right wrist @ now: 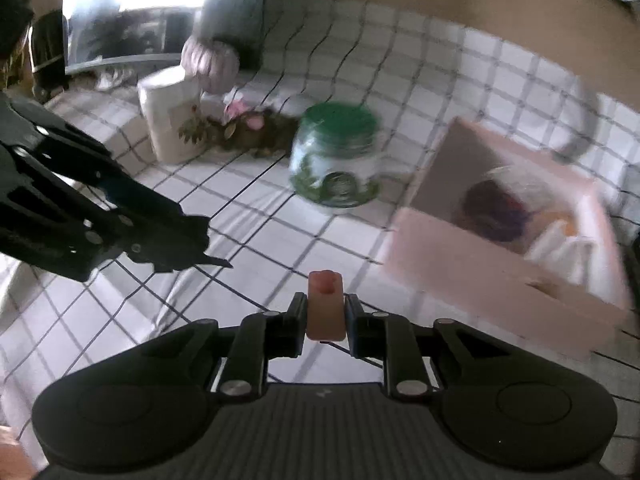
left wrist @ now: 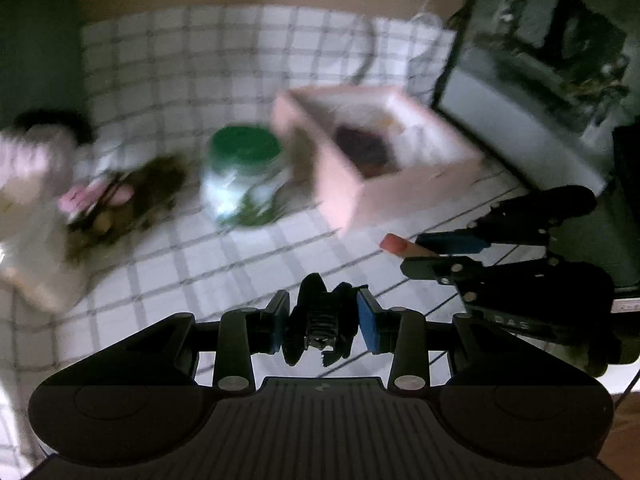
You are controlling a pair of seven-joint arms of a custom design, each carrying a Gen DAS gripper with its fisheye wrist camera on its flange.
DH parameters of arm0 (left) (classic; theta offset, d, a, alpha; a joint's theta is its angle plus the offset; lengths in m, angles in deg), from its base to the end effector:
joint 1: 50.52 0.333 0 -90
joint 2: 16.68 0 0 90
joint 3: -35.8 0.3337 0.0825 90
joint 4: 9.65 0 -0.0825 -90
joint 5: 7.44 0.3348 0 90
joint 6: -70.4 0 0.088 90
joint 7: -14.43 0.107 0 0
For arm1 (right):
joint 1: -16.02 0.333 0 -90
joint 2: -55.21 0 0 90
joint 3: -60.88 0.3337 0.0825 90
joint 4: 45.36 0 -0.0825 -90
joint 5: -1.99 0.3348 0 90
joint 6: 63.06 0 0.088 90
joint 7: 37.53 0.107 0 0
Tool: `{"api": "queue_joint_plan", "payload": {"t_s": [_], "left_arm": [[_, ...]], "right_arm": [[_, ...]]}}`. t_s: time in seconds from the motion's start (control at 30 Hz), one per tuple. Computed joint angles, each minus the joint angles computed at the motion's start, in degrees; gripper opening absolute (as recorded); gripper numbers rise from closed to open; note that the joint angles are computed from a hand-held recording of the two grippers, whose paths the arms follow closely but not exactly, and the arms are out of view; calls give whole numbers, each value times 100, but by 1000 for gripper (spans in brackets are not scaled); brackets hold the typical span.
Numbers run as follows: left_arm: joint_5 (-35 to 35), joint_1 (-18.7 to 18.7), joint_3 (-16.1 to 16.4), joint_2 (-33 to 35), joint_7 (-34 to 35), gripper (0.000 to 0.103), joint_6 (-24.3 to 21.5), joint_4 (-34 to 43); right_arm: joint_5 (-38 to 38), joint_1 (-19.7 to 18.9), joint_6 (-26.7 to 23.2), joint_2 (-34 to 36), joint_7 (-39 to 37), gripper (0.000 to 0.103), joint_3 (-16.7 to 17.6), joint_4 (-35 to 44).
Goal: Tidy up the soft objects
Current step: 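Grasp the black clip with the left tool while the right tool grasps the pink block, then carry both items over the pink box and open both tools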
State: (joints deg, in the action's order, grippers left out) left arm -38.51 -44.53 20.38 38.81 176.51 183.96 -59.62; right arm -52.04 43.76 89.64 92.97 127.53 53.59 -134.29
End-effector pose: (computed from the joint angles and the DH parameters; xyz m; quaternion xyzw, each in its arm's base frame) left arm 0.7683 -0.0618 0.3789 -0.2155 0.9063 -0.3636 0.0006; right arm 0.6456 0.2870 0.3461 -0.6060 0.6997 -0.3158 0.2083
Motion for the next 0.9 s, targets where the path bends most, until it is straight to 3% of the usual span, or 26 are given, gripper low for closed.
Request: {"api": "queue_joint_plan", "payload": {"t_s": [0.17, 0.33, 0.43, 0.57, 0.73, 0.83, 0.9], "left_arm": [[-465, -87, -290, -441, 160, 42, 110, -546], [-875, -304, -388, -613, -216, 42, 135, -698], [-1126, -512, -410, -730, -456, 42, 618, -946], [-1285, -849, -359, -808, -875, 42, 1563, -1235], [-1058, -1145, -337, -423, -1569, 42, 2082, -718], [-862, -1321, -314, -334, -1627, 42, 2637, -653], [-634, -1418, -235, -235, -1857, 42, 2745, -506]], "right_arm": [[-1117, 293, -166, -1124, 1164, 20, -374, -1200], [-1890, 285, -881, -1950, 1824, 20, -338, -1915], [-2309, 199, -1276, -2274, 2138, 20, -257, -2213], [-2584, -131, -1314, -2431, 2427, 20, -114, -2372], [-3117, -557, -1158, -2263, 2748, 20, 83, -2195], [-3519, -807, -1081, -2047, 3027, 20, 189, -1958], [-3638, -953, -961, -1902, 3119, 27, 242, -1814]]}}
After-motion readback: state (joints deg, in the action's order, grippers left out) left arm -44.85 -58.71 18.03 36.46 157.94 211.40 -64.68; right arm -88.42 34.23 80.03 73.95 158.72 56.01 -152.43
